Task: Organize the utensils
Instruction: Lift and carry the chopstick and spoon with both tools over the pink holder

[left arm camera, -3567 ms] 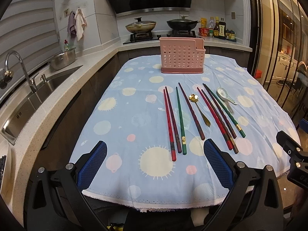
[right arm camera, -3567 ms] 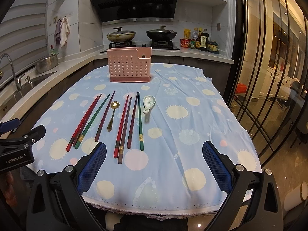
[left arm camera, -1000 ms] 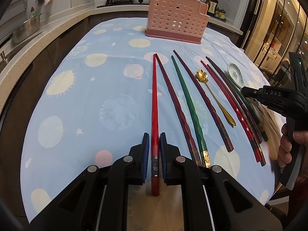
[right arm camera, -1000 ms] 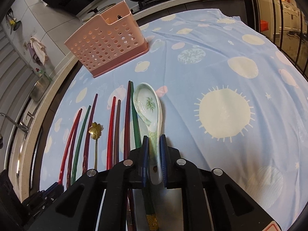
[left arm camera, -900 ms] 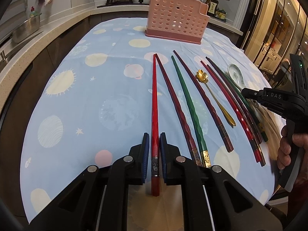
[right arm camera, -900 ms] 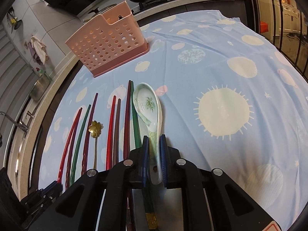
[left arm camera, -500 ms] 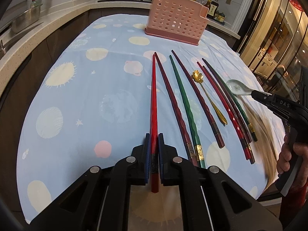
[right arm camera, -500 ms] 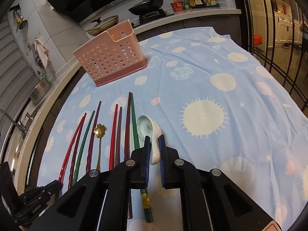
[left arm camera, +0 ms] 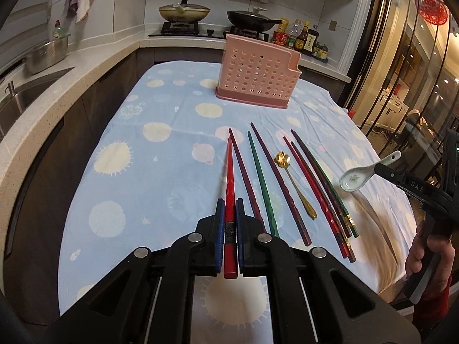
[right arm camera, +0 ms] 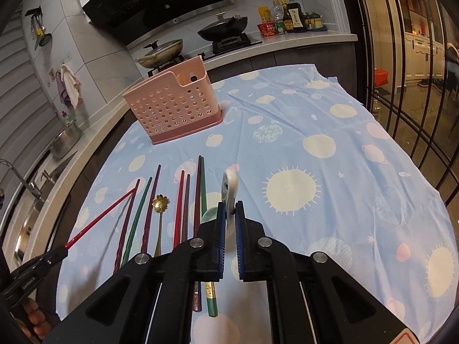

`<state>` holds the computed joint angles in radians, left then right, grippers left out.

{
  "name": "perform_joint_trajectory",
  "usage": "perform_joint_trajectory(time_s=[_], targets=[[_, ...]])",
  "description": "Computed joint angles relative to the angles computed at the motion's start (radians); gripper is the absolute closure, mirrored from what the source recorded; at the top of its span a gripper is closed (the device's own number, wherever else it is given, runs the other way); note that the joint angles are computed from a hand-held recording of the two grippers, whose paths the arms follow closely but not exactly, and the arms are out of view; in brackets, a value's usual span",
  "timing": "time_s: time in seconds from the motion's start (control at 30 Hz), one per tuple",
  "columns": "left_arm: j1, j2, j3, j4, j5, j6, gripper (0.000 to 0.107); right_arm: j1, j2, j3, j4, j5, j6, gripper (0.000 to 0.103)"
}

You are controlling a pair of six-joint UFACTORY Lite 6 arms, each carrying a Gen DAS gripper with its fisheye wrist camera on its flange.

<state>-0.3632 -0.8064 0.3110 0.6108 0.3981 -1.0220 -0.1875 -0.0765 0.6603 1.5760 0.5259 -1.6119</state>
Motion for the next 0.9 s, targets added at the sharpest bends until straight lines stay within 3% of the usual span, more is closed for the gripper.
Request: perform_joint_trajectory(time_s=[0.2,0.47,0.7,0.9], targets=[[0.086,0.084,0.144,-0.008,-0.028,0.1,0.1,0.008,0.005,0.075,-0.033,0.008,0.042,0.096],[0.202,0.313,0.447,-0.056,-0.078,0.268,0.1,0.066,0.123,0.292,-0.107,-0.001,0.169,0.096],[0.225,0.52,0.746,-0.093,-0.072,0.368,0.1,0.124,0.283,0.564,-0.207,-0.025,0.316,0.096],[0.241,0.714,1.048,-0.182,-0.061,0.5,0.1,0.171,0.49,0.917,-0.401,-0.011,0.568,0.096]])
